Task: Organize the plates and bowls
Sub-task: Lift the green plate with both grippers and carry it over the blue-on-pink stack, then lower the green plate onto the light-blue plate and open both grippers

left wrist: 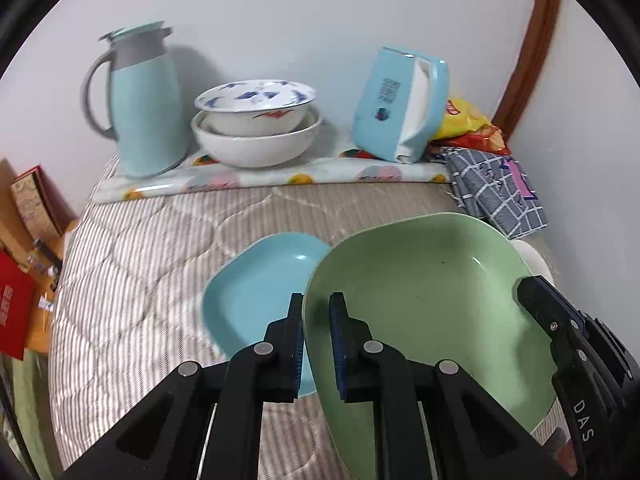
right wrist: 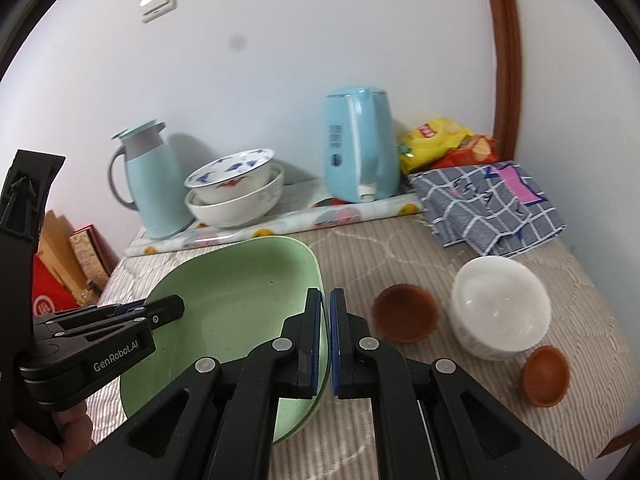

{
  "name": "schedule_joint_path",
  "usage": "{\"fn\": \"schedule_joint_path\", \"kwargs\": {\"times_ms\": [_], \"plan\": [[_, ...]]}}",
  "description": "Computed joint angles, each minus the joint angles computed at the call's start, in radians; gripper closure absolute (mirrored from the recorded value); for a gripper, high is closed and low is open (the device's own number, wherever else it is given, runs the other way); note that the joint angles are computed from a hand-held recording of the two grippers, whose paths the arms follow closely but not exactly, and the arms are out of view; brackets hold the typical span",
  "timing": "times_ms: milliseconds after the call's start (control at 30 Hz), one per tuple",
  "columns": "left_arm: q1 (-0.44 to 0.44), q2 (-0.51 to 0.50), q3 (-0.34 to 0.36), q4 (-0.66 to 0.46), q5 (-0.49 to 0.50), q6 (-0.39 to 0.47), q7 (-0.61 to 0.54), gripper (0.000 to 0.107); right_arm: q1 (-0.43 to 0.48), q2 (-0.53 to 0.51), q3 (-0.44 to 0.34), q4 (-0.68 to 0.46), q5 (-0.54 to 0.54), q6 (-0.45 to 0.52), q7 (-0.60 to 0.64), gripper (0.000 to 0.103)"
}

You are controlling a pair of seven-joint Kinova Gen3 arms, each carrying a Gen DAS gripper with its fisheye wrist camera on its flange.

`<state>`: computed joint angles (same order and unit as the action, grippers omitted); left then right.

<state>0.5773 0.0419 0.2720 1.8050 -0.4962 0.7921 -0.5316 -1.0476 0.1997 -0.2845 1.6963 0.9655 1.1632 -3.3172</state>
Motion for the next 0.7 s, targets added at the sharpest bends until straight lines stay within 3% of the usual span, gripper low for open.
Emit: {"fn": "schedule_joint_path", "kwargs": {"times_ms": [367,700], "plan": [[-0.056,-0.022,-0.019,0.088,-0.01,-0.006,0.027,0.095,-0.013,0.079,0.035,-0.021,-0.004,-0.141,0.018,0.099],[-0.092,0.023,-0.051,0.091,-0.009,-0.033,0.021,0.095,0.022,0.135,0.1,-0.063,-0.061,-0.275,0.153,0.099]]}}
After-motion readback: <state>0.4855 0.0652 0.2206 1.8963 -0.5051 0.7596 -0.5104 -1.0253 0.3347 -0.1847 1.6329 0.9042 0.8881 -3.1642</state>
